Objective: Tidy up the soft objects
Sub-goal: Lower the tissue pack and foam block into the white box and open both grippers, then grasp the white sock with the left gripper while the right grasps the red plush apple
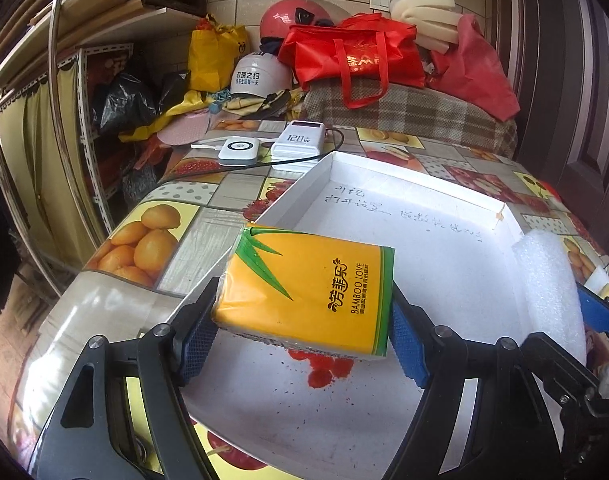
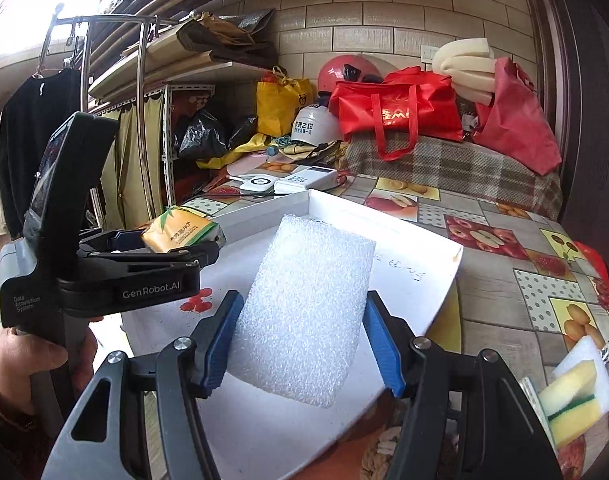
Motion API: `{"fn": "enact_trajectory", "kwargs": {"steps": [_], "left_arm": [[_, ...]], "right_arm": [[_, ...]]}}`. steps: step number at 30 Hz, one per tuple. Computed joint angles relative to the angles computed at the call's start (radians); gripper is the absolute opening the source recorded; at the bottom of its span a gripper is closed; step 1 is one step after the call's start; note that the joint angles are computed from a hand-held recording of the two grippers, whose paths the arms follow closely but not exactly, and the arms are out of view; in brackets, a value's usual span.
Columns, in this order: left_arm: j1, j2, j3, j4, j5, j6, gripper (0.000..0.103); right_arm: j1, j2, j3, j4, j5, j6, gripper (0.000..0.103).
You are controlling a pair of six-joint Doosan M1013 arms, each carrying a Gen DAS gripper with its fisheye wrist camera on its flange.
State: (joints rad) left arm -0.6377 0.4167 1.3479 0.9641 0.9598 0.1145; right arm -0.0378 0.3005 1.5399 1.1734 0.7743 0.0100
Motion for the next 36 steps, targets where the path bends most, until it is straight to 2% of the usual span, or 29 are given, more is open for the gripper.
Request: {"fn": "enact_trajectory", "kwargs": {"steps": [2,4,5,10,13,17,19,24,31,36], "left_arm": [[-0.002,0.0,0.001,0.014,0.007,-0.009,0.078],[-0.003,-0.003,0.006,0.028,0.016,-0.036,0.079],[-0.003,-0.005,0.01,0.033,0.021,-0.056,0.08],[-0.004,-0.027,0.047,0.085,0.02,-0.175,0.085],[-0.002,-0.032,0.055,0.088,0.015,-0.199,0.103],[-0.005,-0.035,0.062,0.104,0.013,-0.214,0.103],[-0.008,-0.036,0.064,0.118,0.015,-0.22,0.103],[-0.021,-0.039,0.074,0.174,0.024,-0.251,0.103],[-0.044,-0.049,0.099,0.275,0.038,-0.312,0.103],[-0.051,-0.055,0.111,0.294,0.035,-0.334,0.103]], "right_arm": [[0.012,0.012,-0.022,-0.067,0.001,0.061,0.063],[0.018,0.018,-0.033,-0.12,-0.001,0.109,0.073],[0.016,0.018,-0.032,-0.115,-0.002,0.111,0.084],[0.006,0.011,-0.019,-0.064,-0.004,0.079,0.086],[0.007,0.006,-0.013,-0.048,-0.012,0.062,0.087],[0.005,0.0,-0.001,-0.011,-0.023,0.025,0.088],[0.008,0.001,-0.002,-0.009,-0.032,0.023,0.095],[0.006,-0.007,0.011,0.006,-0.035,0.007,0.095],[0.002,-0.028,0.038,-0.017,0.0,0.002,0.095],[-0.004,-0.053,0.076,0.023,0.012,-0.082,0.095]]}}
